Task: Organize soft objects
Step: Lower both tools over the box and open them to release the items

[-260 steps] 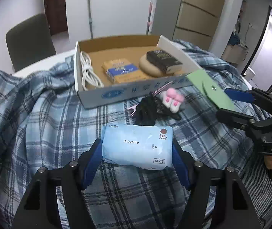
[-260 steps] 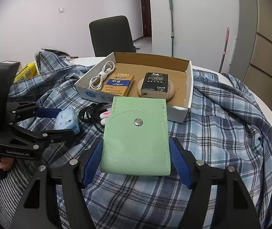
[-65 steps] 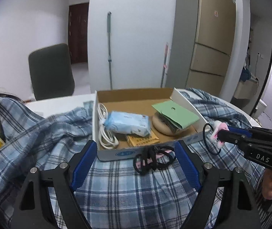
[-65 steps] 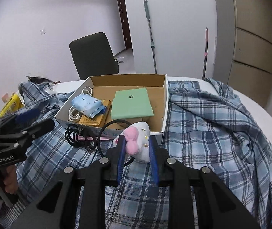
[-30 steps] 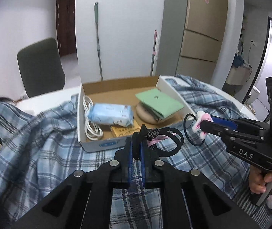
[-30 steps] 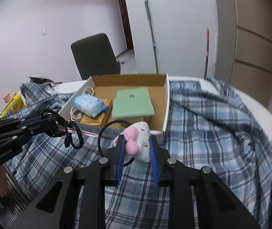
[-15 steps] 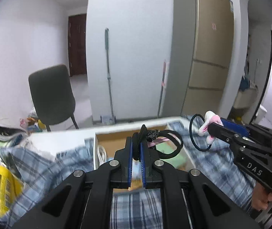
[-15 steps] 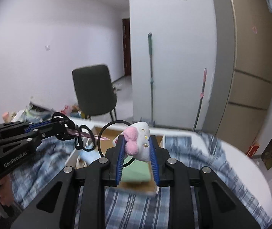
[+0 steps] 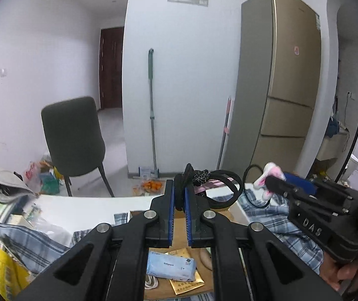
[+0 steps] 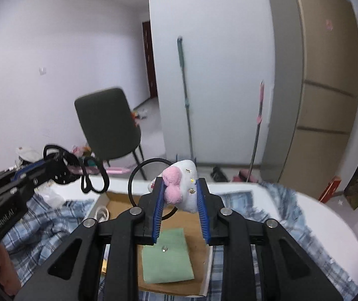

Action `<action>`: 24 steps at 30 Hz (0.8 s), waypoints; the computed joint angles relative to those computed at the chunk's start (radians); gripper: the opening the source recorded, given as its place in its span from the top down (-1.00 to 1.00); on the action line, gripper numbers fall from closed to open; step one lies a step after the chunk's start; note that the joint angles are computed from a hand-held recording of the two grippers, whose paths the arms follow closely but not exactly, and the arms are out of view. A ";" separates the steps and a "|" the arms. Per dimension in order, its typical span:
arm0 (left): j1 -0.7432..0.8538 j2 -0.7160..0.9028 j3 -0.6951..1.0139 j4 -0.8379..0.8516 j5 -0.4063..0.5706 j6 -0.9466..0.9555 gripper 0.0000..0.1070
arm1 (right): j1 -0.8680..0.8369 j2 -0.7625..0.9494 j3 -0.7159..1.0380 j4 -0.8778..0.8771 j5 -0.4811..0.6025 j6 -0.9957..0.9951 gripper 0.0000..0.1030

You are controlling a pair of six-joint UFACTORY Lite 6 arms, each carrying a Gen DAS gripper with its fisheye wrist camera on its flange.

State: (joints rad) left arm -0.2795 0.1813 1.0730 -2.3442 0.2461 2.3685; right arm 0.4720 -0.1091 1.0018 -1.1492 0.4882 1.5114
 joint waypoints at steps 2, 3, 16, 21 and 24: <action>0.004 0.058 0.018 -0.026 0.002 0.036 0.85 | -0.015 0.043 -0.010 -0.016 -0.031 0.013 0.53; 0.004 0.085 0.027 -0.024 0.003 0.037 0.85 | -0.021 0.072 -0.015 -0.032 -0.049 0.029 0.53; 0.027 0.338 0.156 0.149 0.006 -0.125 0.85 | -0.055 0.210 -0.025 -0.019 -0.139 0.019 0.00; 0.026 0.342 0.166 0.125 -0.021 -0.111 0.52 | -0.065 0.200 -0.038 -0.059 -0.137 0.069 -0.04; 0.028 0.331 0.149 0.071 -0.010 -0.070 -0.22 | -0.082 0.190 -0.041 -0.042 -0.153 0.054 -0.04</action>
